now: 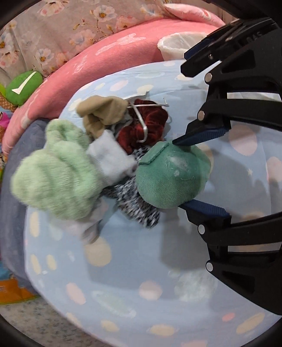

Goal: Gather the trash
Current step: 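Move both tools back over the table toward the remaining items, then grasp the green ball with the left tool while the right tool grasps the beige cloth, then carry the green ball and beige cloth over the bin and release them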

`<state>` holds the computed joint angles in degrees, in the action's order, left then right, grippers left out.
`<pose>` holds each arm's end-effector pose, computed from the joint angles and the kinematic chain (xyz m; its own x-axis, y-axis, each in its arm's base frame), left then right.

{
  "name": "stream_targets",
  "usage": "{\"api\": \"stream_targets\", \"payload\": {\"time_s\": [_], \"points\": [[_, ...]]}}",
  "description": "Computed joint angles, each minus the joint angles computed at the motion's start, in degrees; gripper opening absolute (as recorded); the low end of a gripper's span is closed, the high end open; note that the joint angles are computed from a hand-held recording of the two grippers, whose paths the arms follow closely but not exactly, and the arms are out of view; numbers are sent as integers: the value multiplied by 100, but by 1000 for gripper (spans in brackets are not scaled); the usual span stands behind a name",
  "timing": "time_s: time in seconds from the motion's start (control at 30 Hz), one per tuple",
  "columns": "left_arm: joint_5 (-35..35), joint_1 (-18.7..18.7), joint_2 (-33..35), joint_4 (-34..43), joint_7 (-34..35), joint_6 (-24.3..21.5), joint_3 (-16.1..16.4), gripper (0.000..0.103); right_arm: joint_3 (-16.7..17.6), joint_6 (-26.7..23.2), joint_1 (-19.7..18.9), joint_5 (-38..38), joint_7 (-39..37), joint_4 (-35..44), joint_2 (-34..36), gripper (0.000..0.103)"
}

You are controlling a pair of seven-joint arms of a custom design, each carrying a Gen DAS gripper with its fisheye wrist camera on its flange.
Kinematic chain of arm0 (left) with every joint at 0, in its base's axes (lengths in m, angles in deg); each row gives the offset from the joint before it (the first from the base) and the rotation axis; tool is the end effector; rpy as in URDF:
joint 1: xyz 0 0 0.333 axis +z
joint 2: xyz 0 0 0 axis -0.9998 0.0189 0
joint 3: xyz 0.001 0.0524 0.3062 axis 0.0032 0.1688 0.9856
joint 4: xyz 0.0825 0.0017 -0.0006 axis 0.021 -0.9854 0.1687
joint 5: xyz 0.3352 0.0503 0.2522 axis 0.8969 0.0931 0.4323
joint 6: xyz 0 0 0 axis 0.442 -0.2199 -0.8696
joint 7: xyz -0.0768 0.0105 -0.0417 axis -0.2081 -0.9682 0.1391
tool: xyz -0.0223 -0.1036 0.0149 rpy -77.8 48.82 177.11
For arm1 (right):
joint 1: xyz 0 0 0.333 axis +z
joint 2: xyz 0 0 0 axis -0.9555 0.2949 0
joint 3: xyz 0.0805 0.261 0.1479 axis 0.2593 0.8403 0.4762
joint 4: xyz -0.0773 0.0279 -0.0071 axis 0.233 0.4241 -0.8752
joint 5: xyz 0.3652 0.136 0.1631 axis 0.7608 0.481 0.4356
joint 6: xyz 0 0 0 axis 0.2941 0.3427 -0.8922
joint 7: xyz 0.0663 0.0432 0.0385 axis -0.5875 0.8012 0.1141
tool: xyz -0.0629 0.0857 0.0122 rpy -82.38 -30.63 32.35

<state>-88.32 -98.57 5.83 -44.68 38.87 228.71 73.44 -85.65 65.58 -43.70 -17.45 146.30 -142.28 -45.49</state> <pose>0.6259 -0.2652 0.3987 0.1035 -0.9397 0.3259 -0.9123 -0.2202 -0.3453 0.6027 0.3357 0.4114 -0.0392 -0.9866 -0.1587 -0.8186 0.1227 -0.5611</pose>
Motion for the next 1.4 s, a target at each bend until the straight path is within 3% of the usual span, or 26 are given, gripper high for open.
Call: {"api": "stream_targets", "payload": {"time_s": [0.13,0.3,0.43,0.57,0.67,0.7,0.73,0.77,1.1,1.4], "points": [[1281,-322,-188,67,-897,-200,430,46,139,22,-78,410,-432,280,257,64],[2553,-424,-288,207,-1543,-488,605,47,88,70,-2,725,-800,895,671,61],[3118,-420,-268,371,-1743,-669,611,47,-55,30,121,838,-1018,1578,1099,60],[3286,-390,-177,560,-1751,-761,582,47,-26,-185,109,1160,-1396,2297,1600,51],[3515,-439,-95,715,-1830,-821,598,47,36,-445,62,1443,-1709,2729,1914,34],[3515,-428,-73,757,-1793,-799,589,47,57,-496,48,1531,-1817,2813,1976,18],[3498,-417,-61,789,-1755,-786,580,47,81,-542,33,1613,-1934,2873,2018,9],[3495,-418,-50,825,-1734,-790,576,47,52,-528,56,1637,-1987,2874,2009,9],[3908,-675,76,1409,-1485,-678,545,47,-544,481,274,1048,-1348,1726,747,8],[4391,-1321,569,2504,-1136,-854,484,47,-1105,839,239,-996,431,462,-747,8]]}}
